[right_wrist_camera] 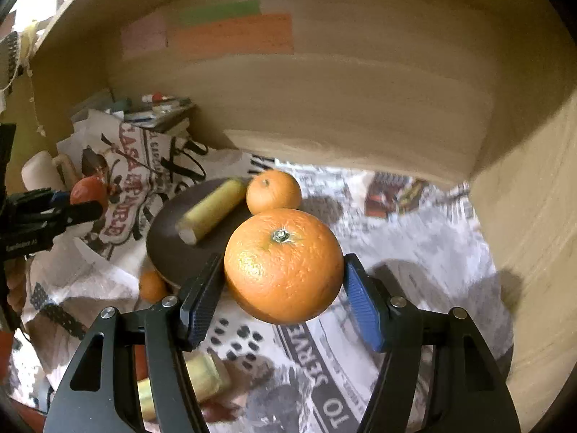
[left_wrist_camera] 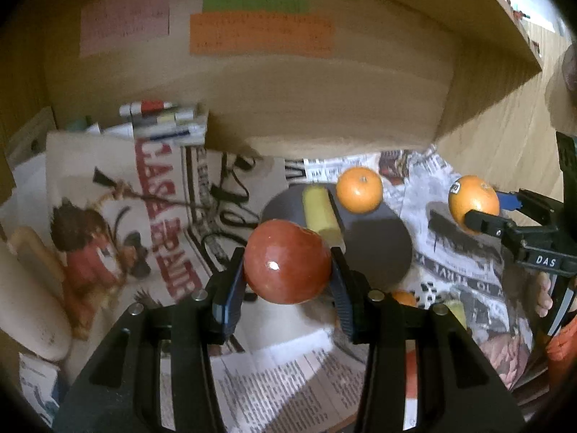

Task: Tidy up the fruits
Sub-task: 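Grasp the red tomato with left tool while right tool grasps the mandarin, then place the tomato on the grey plate with left tool while right places mandarin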

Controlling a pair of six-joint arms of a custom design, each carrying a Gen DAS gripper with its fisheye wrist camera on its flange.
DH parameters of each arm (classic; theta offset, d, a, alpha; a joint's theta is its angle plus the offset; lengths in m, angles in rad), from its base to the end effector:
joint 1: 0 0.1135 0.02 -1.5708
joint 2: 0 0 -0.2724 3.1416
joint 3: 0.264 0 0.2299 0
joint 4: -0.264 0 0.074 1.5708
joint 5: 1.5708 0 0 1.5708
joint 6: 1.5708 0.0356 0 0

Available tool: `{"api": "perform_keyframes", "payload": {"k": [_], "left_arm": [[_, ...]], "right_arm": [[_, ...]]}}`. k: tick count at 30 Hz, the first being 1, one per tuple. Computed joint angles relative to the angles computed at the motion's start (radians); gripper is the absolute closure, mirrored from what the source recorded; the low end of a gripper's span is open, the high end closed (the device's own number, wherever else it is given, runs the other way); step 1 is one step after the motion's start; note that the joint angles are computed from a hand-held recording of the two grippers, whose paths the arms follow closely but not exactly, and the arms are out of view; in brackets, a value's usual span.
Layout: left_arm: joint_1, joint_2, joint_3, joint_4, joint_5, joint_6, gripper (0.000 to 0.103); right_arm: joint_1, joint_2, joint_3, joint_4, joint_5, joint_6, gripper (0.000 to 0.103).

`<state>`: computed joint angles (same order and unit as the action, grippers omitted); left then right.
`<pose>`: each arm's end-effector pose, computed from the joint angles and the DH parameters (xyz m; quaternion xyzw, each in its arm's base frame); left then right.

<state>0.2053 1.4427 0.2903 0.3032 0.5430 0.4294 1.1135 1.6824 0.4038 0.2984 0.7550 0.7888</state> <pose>0.1988 0.0226 0.1268 0.1949 0.8851 -0.1323 0.4014 0.1223 0.1932 0.1060 -0.0379 0.8950 0.0154 0.4442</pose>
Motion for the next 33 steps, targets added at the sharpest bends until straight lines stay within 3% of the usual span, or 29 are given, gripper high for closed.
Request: {"api": "perform_keyframes", "payload": {"k": [7,16,22,33], "left_arm": [[-0.051,0.005,0.077,-0.031,-0.024,-0.059,0.059],[-0.132,0.123,0.179,0.008,-0.089,-0.102,0.059],[-0.158,0.222,0.244,0.029,-0.112,-0.109,0.059],[-0.215,0.416,0.363,0.001,-0.181,-0.101,0.059]], "right_arm": [[-0.036,-0.01,0.05,0.023,-0.015,-0.108,0.041],[-0.106,0.018,0.11,0.054,-0.065,-0.219,0.041],[-0.183,0.091,0.136,0.115,-0.153,-0.257,0.041],[-0.264,0.217,0.2,0.117,-0.292,-0.287,0.041]]}}
